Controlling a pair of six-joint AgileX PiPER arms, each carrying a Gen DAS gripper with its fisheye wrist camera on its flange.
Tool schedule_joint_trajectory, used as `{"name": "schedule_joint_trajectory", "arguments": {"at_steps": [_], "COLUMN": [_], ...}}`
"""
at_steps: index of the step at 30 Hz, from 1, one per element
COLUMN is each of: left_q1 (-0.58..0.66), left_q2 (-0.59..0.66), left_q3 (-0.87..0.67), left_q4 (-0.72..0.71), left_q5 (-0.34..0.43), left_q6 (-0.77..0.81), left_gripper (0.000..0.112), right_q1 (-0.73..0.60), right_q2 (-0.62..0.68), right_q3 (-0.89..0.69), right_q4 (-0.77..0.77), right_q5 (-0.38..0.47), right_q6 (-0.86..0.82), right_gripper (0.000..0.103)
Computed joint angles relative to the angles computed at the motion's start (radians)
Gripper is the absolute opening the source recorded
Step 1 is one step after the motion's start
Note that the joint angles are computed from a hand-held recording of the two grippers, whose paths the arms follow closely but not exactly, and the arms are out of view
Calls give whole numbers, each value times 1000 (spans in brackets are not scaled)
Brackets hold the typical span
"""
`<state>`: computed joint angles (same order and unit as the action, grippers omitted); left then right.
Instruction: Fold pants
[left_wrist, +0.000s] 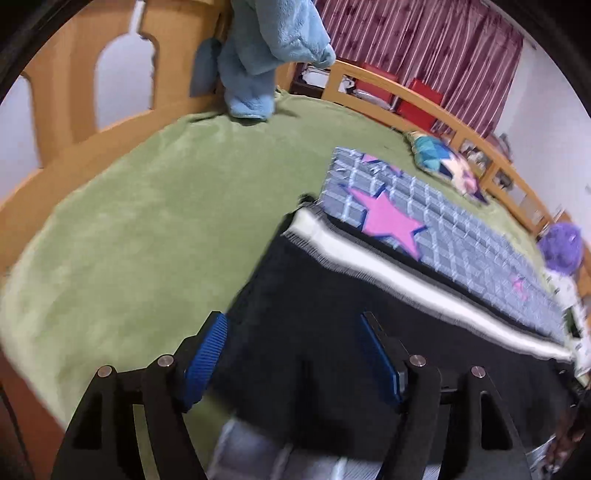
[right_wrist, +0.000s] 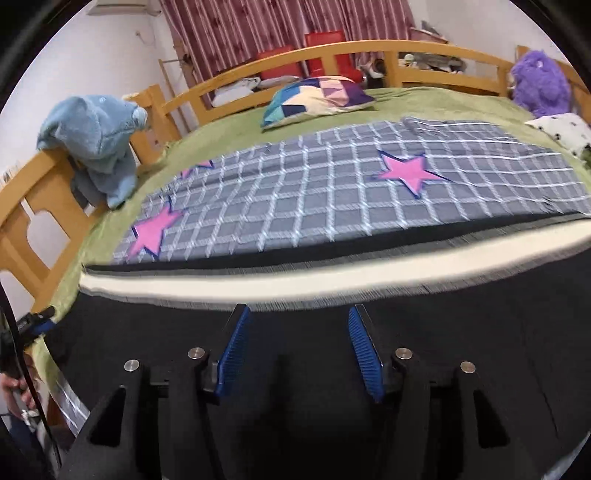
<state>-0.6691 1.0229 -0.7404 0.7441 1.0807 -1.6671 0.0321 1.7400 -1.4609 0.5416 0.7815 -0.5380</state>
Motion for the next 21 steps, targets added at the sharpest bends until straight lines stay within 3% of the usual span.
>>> {"name": "schedule_joint_trajectory", "arguments": {"at_steps": [2,4,7,10,11,13,15,16,19,21], "left_q1": [-120,-153,-16,174,254,312,276,253,222,178], "left_q2": [-42,-96,-135,-165,-161,-134,-112,-99,-116,-117], "left_q3": [34,82,154,224,247,273,287,276,245,194], "left_q4": [14,6,-59,-113,-148,-135,-46,-35,-38,-32], "left_q5": [108,100,-39,-255,-343,-422,-411,-376,-322,-244], "left_q6": [-117,-181,-158,-80,-40,-80,-209,-222,-207,-190], "left_gripper": [70,70,70,64,61,58,50,42,35,33], "right_q1": [-10,-28,-32,-30,-27,-47,-53,-53,-73,-84], "right_q2": [-50,-83,-55,-120,-133,-163,-190,-209,-243,-265], "right_q3": [84,171,237,347,350,365,381,394,414,428], "right_q4": [-27,-12,-55,2,-13,49,38,18,17,7], "right_q5": [-30,-61,-90,-195,-184,-134,-124,-130,-133,-153], "right_q6": [-9,-55,-23,-69,-43,-83,-78,-61,-46,-29], "right_gripper": [55,58,58,58,58,58,58,58,58,58]}}
